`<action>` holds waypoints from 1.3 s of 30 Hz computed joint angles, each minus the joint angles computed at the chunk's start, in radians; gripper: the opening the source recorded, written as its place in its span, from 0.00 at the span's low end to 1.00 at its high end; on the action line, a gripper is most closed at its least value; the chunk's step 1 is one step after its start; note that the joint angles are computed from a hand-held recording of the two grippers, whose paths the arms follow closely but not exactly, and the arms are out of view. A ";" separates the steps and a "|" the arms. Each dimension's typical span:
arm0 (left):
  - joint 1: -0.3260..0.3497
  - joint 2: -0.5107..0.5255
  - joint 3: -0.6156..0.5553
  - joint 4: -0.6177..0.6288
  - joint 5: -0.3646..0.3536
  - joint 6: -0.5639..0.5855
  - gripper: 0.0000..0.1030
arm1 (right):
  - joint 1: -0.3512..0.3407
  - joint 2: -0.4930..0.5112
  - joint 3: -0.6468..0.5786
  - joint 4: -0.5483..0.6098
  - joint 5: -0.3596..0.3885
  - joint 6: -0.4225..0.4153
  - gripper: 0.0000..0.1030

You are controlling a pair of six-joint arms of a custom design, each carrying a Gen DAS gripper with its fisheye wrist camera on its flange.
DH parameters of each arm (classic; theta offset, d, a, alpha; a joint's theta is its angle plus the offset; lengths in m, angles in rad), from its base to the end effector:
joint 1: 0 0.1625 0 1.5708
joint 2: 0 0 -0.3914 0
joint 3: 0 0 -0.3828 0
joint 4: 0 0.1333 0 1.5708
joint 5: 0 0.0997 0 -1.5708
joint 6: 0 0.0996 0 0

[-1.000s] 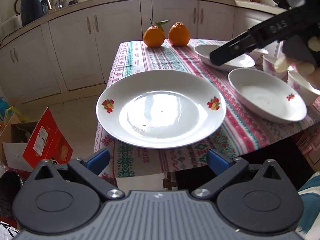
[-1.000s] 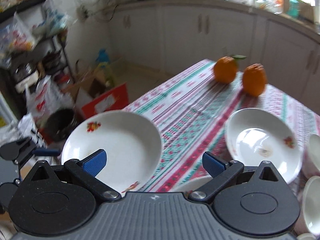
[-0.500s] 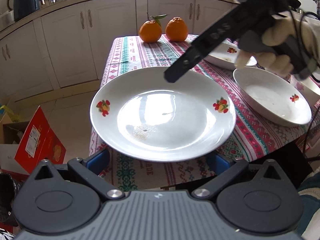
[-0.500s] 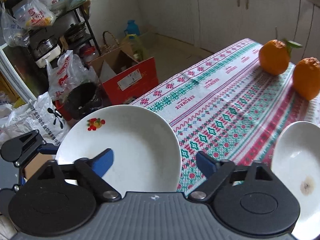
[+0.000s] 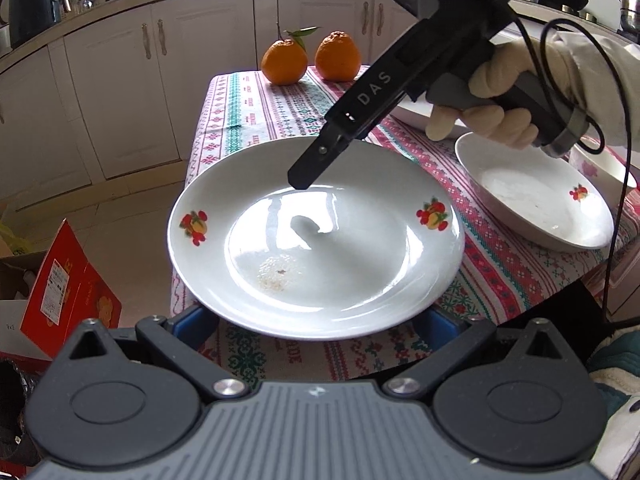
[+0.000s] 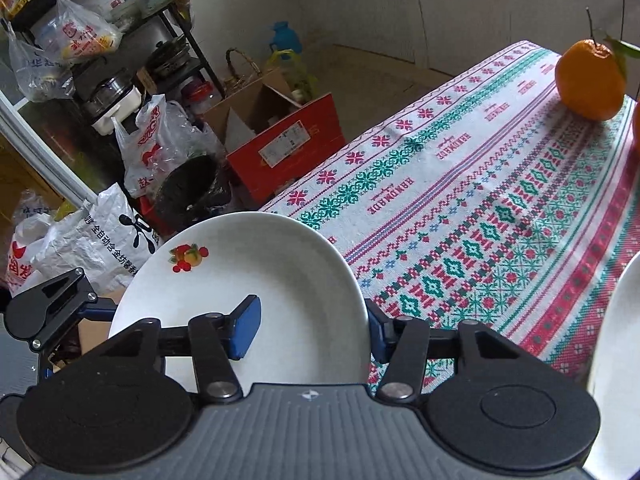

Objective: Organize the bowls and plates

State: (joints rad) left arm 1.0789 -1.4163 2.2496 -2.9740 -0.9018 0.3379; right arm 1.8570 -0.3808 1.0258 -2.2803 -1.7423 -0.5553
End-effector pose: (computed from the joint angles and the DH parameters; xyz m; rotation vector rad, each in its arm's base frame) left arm -0.0376 -0.4833 0.2539 0.7481 2.3081 -0.7695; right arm 0.3304 -0.7107 -0.0137 1.2025 -2.7074 0.0605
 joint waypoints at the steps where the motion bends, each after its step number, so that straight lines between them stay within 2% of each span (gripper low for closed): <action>1: 0.002 -0.001 -0.002 0.005 -0.004 0.000 0.99 | -0.001 0.004 -0.009 0.008 0.006 0.001 0.58; 7: 0.005 0.000 -0.018 0.041 -0.006 -0.002 0.98 | -0.008 0.011 -0.035 0.046 0.030 0.011 0.58; 17: 0.024 0.039 -0.071 0.052 -0.020 0.039 0.98 | -0.011 0.010 -0.046 0.027 0.022 0.015 0.58; 32: 0.082 0.159 -0.228 0.060 -0.081 0.169 0.98 | -0.037 0.065 -0.170 0.015 0.007 0.030 0.58; 39: 0.096 0.190 -0.273 0.070 -0.095 0.190 0.98 | -0.042 0.099 -0.236 0.023 -0.003 0.034 0.58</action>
